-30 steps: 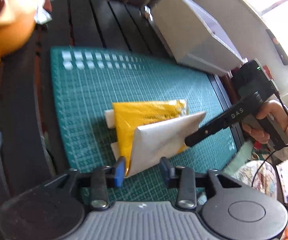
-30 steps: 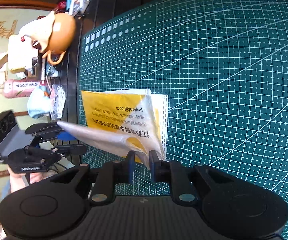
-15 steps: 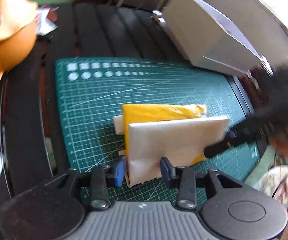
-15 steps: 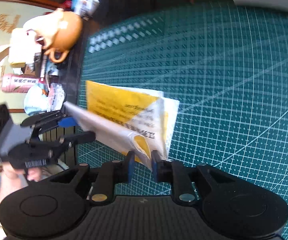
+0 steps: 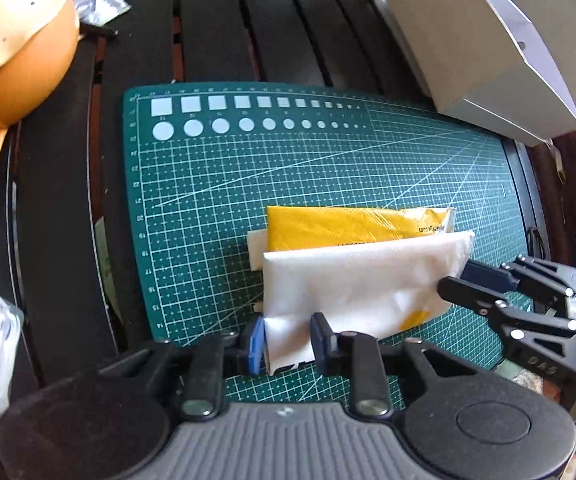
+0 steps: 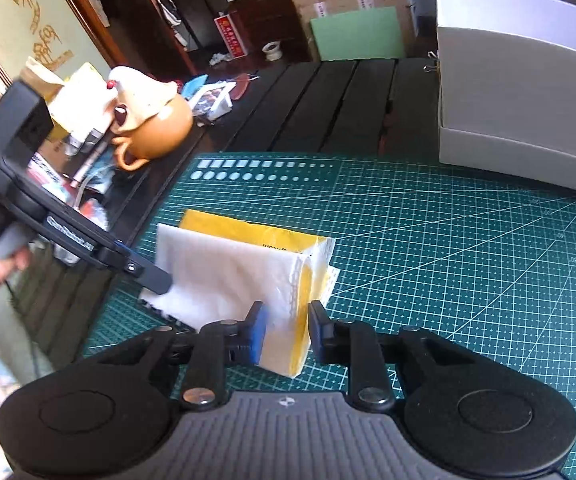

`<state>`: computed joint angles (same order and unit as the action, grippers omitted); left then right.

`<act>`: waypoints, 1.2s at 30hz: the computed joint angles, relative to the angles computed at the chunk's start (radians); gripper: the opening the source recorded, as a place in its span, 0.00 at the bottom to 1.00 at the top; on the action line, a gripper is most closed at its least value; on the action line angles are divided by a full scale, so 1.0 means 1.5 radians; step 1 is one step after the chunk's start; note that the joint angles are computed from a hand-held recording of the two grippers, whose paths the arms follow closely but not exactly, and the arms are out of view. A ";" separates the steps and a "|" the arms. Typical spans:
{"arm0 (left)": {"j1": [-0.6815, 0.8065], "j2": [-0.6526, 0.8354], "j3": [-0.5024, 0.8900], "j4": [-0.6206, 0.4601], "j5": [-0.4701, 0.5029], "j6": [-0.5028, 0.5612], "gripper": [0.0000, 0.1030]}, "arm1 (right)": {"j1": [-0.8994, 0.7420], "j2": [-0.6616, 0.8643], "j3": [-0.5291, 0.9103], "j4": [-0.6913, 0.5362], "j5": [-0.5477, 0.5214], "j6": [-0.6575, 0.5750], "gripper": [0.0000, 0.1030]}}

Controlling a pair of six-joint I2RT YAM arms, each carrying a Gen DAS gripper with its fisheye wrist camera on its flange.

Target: Fold shopping bag

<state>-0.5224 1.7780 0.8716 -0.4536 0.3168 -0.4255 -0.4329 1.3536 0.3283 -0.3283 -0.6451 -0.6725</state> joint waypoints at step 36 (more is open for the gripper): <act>-0.091 -0.009 -0.028 0.124 -0.088 -0.148 0.02 | 0.159 -0.065 0.040 -0.061 0.166 0.073 0.27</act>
